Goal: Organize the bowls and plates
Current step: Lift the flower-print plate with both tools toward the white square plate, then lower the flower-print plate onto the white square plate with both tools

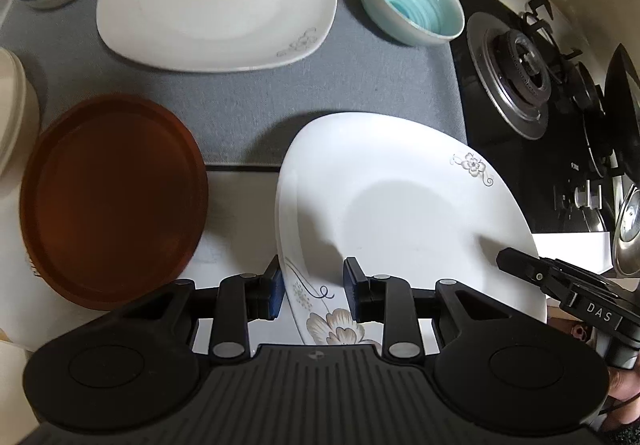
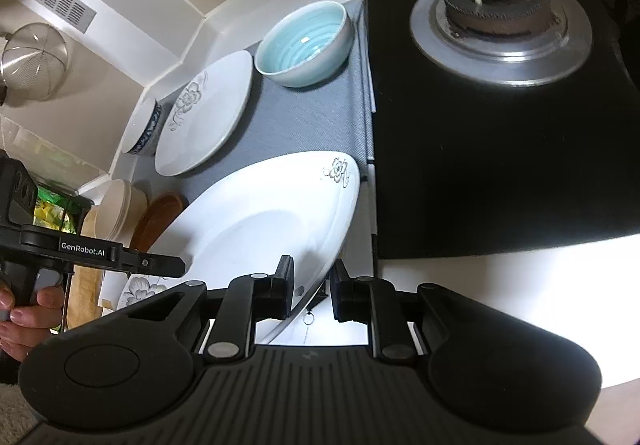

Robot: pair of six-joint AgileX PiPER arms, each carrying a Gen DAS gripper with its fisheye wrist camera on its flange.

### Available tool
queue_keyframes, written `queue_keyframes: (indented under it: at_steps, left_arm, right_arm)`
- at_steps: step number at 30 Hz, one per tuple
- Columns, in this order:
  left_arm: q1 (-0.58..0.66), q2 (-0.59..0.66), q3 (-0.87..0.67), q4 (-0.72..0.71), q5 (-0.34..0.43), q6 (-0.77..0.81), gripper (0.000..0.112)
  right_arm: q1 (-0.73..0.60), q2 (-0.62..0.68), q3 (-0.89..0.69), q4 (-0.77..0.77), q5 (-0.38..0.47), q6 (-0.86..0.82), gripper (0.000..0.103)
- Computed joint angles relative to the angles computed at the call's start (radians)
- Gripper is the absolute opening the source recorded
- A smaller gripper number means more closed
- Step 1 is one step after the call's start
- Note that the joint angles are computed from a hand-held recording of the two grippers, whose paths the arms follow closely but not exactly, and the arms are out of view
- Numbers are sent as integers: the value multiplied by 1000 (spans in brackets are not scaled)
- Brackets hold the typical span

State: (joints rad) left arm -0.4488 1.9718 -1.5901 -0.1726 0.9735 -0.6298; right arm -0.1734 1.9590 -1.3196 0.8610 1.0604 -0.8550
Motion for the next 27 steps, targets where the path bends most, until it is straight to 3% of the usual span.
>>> queue_keyframes:
  at_steps: [10,18,27]
  left_arm:
    - [30,-51,-1,19,15,-19,31]
    - [89,-97,40,20,4,-3,31]
    - [232,-120,71,-29,-15,141,31]
  right_arm:
    - [32,15,-68,46,18,47,20]
    - [121,21,-111,53,-24,96,20]
    - [245,49,-204,39,-100,201,20]
